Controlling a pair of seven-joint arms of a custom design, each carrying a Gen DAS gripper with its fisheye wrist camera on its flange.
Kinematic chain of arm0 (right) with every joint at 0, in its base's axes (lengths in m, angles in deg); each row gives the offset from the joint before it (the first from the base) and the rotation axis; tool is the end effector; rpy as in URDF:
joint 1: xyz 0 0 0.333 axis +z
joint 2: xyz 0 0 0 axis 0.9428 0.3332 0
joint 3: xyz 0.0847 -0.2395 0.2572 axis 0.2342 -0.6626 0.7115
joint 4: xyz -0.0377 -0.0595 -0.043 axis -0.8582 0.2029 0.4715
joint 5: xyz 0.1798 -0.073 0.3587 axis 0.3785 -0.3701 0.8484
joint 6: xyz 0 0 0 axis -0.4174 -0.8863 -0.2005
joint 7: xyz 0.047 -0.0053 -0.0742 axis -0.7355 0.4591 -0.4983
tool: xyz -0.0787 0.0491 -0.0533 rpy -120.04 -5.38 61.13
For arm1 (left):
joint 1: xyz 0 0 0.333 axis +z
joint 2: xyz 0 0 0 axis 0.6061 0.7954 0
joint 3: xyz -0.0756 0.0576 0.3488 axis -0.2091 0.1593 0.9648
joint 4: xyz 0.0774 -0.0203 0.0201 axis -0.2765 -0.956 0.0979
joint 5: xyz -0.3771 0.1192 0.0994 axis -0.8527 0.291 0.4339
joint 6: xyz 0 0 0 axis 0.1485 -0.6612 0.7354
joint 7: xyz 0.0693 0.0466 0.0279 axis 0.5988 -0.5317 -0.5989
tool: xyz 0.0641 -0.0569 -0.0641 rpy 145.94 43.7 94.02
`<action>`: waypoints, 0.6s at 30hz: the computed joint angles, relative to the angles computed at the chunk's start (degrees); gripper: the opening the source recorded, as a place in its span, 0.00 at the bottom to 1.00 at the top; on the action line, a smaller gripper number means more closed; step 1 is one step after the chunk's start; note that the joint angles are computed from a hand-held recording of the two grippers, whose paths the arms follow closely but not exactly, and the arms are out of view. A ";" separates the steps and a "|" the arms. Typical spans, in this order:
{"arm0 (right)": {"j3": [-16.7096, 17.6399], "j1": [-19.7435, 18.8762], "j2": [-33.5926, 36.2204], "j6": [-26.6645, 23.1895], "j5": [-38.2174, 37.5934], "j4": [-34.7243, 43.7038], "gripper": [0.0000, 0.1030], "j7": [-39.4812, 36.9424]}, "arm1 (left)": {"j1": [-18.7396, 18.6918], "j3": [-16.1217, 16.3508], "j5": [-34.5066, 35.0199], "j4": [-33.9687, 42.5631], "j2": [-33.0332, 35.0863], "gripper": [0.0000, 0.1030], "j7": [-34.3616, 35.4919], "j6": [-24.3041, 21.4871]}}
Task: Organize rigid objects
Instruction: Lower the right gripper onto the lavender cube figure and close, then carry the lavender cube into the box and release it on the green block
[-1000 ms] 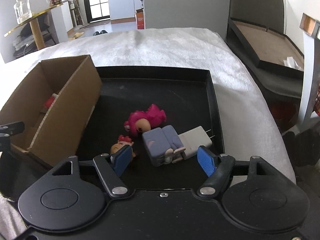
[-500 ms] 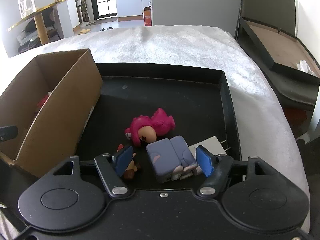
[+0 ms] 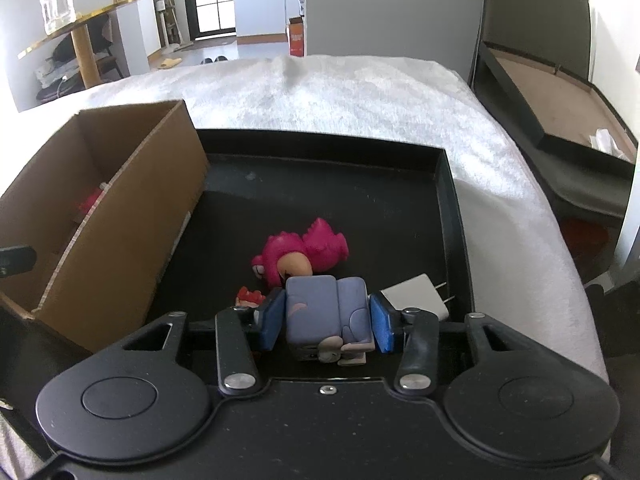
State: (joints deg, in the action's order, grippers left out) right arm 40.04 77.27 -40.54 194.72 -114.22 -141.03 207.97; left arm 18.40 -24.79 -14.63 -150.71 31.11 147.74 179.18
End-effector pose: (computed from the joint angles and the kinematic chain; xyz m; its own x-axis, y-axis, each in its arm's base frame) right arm 0.6113 0.0784 0.4976 -0.0910 -0.9958 0.0122 -0.7313 0.0585 -0.6796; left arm 0.6484 -0.2787 0.5228 -0.2953 -0.9295 -0.2210 -0.6442 0.3645 -0.6724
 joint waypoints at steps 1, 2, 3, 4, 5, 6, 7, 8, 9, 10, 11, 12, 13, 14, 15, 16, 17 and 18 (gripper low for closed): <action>-0.07 0.15 -0.17 -0.17 -0.78 0.15 0.43 0.62 | -0.01 0.05 0.05 -0.17 -0.18 0.92 -0.16 0.15; -0.04 0.21 -0.39 -0.28 -1.08 0.26 0.43 0.86 | 0.05 0.02 0.06 -0.37 -0.34 0.92 -0.11 0.35; 0.05 0.26 -0.57 -0.29 -1.22 0.46 0.43 1.03 | 0.16 -0.04 0.00 -0.58 -0.51 0.92 0.03 0.63; 0.14 0.29 -0.67 -0.25 -1.28 0.66 0.43 1.05 | 0.25 -0.02 0.00 -0.80 -0.70 0.92 0.02 0.97; 0.30 0.31 -0.85 -0.11 -1.14 0.88 0.43 0.58 | 0.36 -0.01 -0.05 -1.01 -0.93 0.92 -0.02 1.17; 0.39 0.38 -0.92 0.00 -1.38 1.12 0.43 0.48 | 0.47 -0.03 -0.16 -1.15 -1.10 0.92 -0.04 1.27; 0.41 0.50 -0.96 0.09 -2.02 1.41 0.43 0.76 | 0.61 -0.07 -0.32 -1.28 -1.26 0.92 -0.04 1.39; 0.49 0.62 -1.06 0.13 -2.47 1.75 0.43 0.85 | 0.74 -0.08 -0.43 -1.49 -1.45 0.92 -0.10 1.58; 0.61 0.72 -1.06 0.13 -2.55 2.05 0.43 0.84 | 0.84 -0.08 -0.45 -1.72 -1.65 0.92 -0.18 1.69; 0.76 0.80 -1.00 0.17 -2.21 2.39 0.43 0.52 | 1.00 -0.12 -0.53 -1.96 -1.85 0.92 -0.07 1.79; 0.92 0.86 -1.04 0.30 -1.73 2.60 0.43 0.00 | 1.15 -0.12 -0.55 -2.18 -2.04 0.92 -0.08 1.91; 1.05 0.99 -1.05 0.42 -1.61 2.87 0.43 -0.40 | 1.19 -0.01 -0.37 -2.29 -2.17 0.92 -0.44 1.95; 1.09 1.14 -1.06 0.59 -1.90 3.07 0.43 -0.42 | 1.25 0.04 -0.25 -2.38 -2.28 0.92 -0.83 1.96; 1.15 1.30 -1.10 0.74 -2.17 3.25 0.43 -0.46 | 1.49 -0.08 -0.47 -2.56 -2.43 0.92 -0.75 2.15; 1.25 1.44 -1.10 0.86 -2.18 3.47 0.43 -0.66 | 1.73 -0.18 -0.66 -2.71 -2.52 0.92 -0.59 2.39; 1.34 1.56 -1.07 0.94 -1.97 3.66 0.43 -0.87 | 1.73 -0.03 -0.32 -2.84 -2.64 0.92 -0.93 2.54; 1.44 1.61 -0.99 1.11 -1.47 3.82 0.43 -1.40 | 1.67 0.18 0.20 -2.91 -2.73 0.92 -1.51 2.63; 1.51 1.74 -0.94 1.25 -1.39 4.03 0.43 -1.70 | 1.77 0.19 0.34 -2.94 -2.77 0.92 -1.76 2.71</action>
